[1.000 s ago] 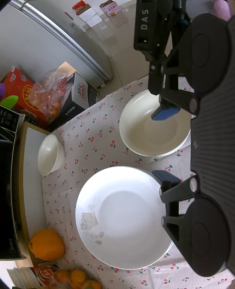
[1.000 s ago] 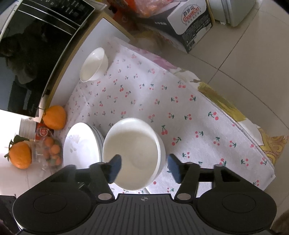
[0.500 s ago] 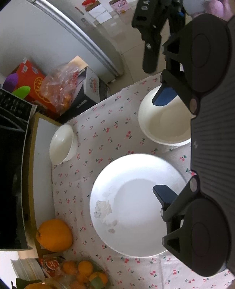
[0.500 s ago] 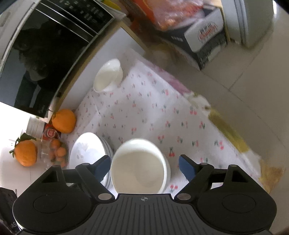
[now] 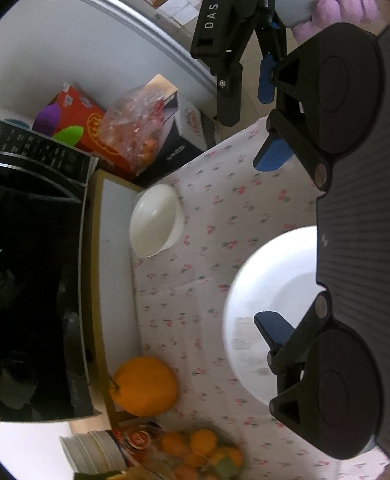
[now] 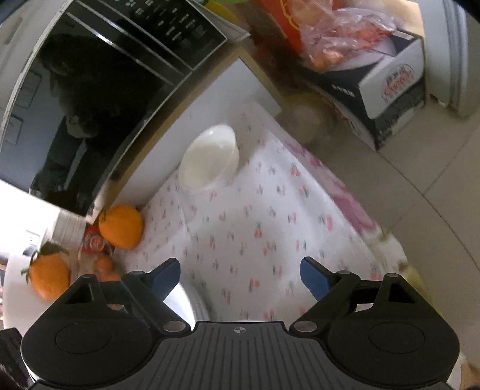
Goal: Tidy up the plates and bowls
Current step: 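Move both tools to the small white bowl by the microwave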
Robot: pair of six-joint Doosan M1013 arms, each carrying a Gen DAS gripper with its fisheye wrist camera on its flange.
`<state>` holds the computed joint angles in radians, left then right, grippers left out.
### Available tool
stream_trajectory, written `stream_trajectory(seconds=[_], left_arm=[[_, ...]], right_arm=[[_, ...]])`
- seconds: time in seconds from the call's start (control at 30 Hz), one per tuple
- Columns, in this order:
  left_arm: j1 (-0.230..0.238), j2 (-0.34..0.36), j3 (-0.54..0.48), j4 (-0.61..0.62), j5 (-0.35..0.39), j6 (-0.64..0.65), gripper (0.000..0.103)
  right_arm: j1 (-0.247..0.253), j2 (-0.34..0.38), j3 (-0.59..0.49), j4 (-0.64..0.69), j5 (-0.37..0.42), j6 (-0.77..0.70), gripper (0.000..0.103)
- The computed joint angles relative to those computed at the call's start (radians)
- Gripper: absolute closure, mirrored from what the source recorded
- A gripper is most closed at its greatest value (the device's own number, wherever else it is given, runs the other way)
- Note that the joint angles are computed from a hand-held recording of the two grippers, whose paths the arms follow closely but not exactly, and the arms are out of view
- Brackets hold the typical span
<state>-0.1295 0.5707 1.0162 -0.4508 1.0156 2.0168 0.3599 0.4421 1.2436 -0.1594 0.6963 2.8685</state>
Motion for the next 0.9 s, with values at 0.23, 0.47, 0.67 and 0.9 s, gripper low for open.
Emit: stream_trajectory(seconds=[0.23, 0.47, 0.67, 0.9], left_arm=[[0.002, 0.096, -0.136, -0.036, 0.026, -0.025, 0.003], [-0.012, 0.185, -0.268, -0.027, 0.045, -0.046, 0.003], [-0.022, 0.24, -0.341, -0.049, 0.042, -0.031, 0.009], [-0.02, 0.293, -0.404, -0.105, 0.055, -0.049, 0.035]], right_arm=[[-0.056, 0.041, -0.02, 0.037, -0.079, -0.06, 0.014], [-0.106, 0.063, 0.005, 0.191, -0.25, -0.182, 0.014], [-0.127, 0.086, 0.03, 0.408, -0.407, -0.361, 0.014], [-0.128, 0.118, 0.006, 0.385, -0.438, -0.332, 0.024]])
